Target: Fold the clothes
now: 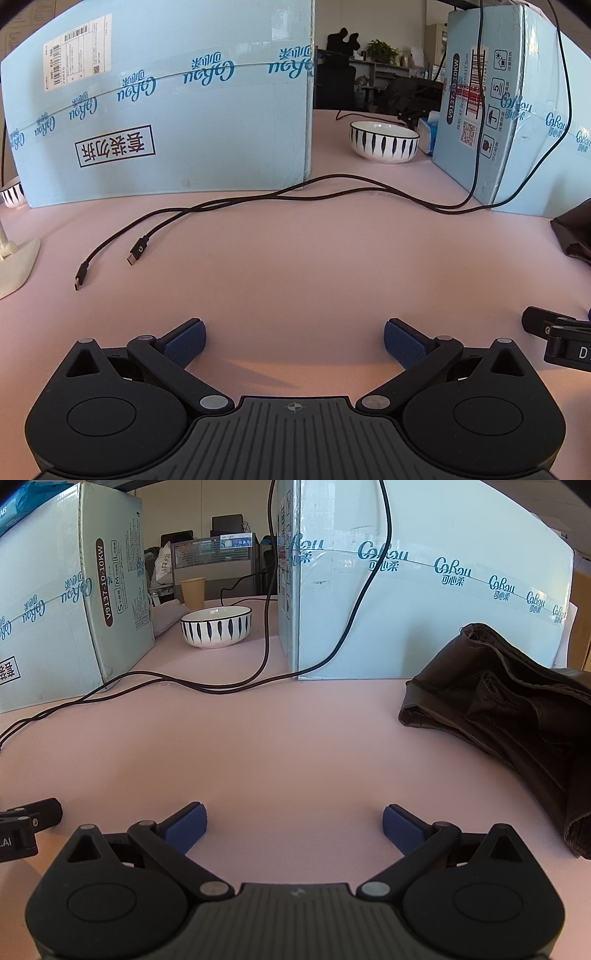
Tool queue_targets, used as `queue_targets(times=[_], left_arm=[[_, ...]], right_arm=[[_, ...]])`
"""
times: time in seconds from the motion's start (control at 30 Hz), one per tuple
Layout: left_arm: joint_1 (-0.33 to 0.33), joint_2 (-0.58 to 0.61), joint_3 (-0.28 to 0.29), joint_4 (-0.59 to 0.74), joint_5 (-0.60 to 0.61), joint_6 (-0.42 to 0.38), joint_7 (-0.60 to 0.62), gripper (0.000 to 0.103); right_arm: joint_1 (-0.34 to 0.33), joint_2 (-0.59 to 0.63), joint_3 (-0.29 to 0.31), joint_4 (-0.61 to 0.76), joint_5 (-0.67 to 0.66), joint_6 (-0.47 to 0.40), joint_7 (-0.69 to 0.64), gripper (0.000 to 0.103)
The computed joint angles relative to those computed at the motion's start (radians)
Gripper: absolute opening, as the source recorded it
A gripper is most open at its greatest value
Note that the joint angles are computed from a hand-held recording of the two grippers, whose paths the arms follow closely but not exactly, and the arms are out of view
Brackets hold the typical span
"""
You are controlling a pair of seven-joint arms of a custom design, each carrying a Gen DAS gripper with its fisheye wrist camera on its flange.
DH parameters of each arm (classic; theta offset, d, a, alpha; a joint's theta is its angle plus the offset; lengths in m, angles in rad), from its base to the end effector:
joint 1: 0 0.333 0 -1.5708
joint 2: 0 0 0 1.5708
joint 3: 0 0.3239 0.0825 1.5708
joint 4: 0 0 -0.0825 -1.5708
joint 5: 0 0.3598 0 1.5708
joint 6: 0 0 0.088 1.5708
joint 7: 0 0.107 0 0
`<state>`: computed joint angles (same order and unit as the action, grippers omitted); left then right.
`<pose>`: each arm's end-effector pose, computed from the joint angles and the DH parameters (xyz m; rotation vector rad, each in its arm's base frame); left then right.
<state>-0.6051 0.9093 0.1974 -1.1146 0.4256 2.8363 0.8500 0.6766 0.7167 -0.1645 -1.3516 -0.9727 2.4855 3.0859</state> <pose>0.6970 -0.3970 0.3735 -1.5521 1.8680 -0.8951 0.6376 0.4011 0.3644 -1.4870 1.9251 -0.9431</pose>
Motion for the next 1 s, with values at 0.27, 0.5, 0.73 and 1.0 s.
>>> queue_targets(times=[0.27, 0.5, 0.73, 1.0], left_arm=[[0.007, 0.005, -0.008, 0.008, -0.005, 0.000, 0.014, 0.103], [0.006, 0.005, -0.005, 0.008, -0.008, 0.001, 0.014, 0.103], [0.006, 0.005, -0.006, 0.008, -0.009, 0.001, 0.017, 0.103], [0.006, 0.005, -0.005, 0.008, -0.010, 0.001, 0.018, 0.103]], right_arm=[[0.003, 0.002, -0.001, 0.004, -0.001, -0.007, -0.004, 0.103], [0.004, 0.006, -0.001, 0.010, -0.001, -0.013, -0.011, 0.103], [0.007, 0.010, -0.002, 0.017, -0.002, -0.023, -0.019, 0.103], [0.006, 0.009, -0.002, 0.017, -0.001, -0.025, -0.022, 0.103]])
